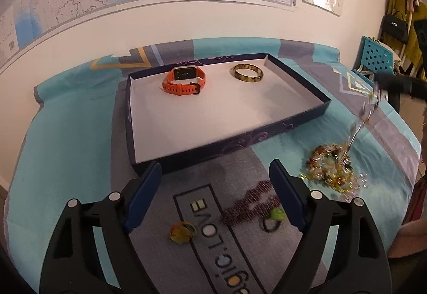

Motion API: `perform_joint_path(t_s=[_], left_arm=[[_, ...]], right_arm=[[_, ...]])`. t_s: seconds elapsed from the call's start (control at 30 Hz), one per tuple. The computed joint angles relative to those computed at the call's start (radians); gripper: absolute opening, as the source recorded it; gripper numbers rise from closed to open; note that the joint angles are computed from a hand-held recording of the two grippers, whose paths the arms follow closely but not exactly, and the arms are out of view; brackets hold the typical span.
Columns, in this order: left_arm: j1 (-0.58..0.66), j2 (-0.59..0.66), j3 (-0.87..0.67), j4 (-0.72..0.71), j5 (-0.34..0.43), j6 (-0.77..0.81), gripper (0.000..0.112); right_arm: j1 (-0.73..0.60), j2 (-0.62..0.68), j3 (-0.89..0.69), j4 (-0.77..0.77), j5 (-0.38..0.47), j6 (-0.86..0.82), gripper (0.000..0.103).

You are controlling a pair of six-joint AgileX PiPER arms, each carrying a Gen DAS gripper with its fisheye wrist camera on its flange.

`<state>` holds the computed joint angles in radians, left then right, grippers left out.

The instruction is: Organize jewelry

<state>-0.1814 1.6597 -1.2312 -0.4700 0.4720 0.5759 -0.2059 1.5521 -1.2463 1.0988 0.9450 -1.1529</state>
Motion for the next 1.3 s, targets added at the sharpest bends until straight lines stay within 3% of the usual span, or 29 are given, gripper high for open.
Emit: perform_joint_path(t_s=[0.4, 0.5, 0.63, 0.67, 0.73, 0.87, 0.97, 1.17, 1.3], left_arm=[[0.004, -0.084, 0.108, -0.076, -0.008, 0.101, 0.079], [-0.002, -0.093, 0.118, -0.086, -0.015, 0.109, 0.079], [-0.009, -0.101, 0.135, -0.112, -0.015, 0.130, 0.079], [-0.013, -0.103, 0.138, -0.112, -0.014, 0.131, 0.079], [-0.020, -0.106, 0.144, -0.106, -0.016, 0.128, 0.079], [-0.033, -0.105, 0.140, -0.099, -0.011, 0.114, 0.079], [-0.042, -0.106, 0.140, -0.126, -0.001, 0.138, 0.079], [-0.099, -0.104, 0.150, -0.102, -0.020, 0.134, 0.079], [-0.081, -0.094, 0.144, -0.123, -0.008, 0.139, 0.079]], right_arm=[[-0.082, -0.090, -0.093, 0.186, 0.063, -0.013, 0.000], [-0.083, -0.116, -0.110, 0.189, 0.040, -0.023, 0.000], [-0.042, -0.087, -0.117, 0.047, 0.011, 0.049, 0.006], [-0.017, -0.068, -0.107, -0.026, -0.010, 0.092, 0.013], [0.041, -0.055, -0.063, -0.158, -0.073, 0.184, 0.039], [0.143, 0.004, 0.028, -0.378, -0.127, 0.281, 0.041], [0.175, 0.014, 0.095, -0.435, -0.156, 0.301, 0.041], [0.144, -0.069, 0.222, -0.236, -0.116, 0.110, 0.040], [0.250, -0.059, 0.235, -0.357, -0.202, 0.188, 0.045]])
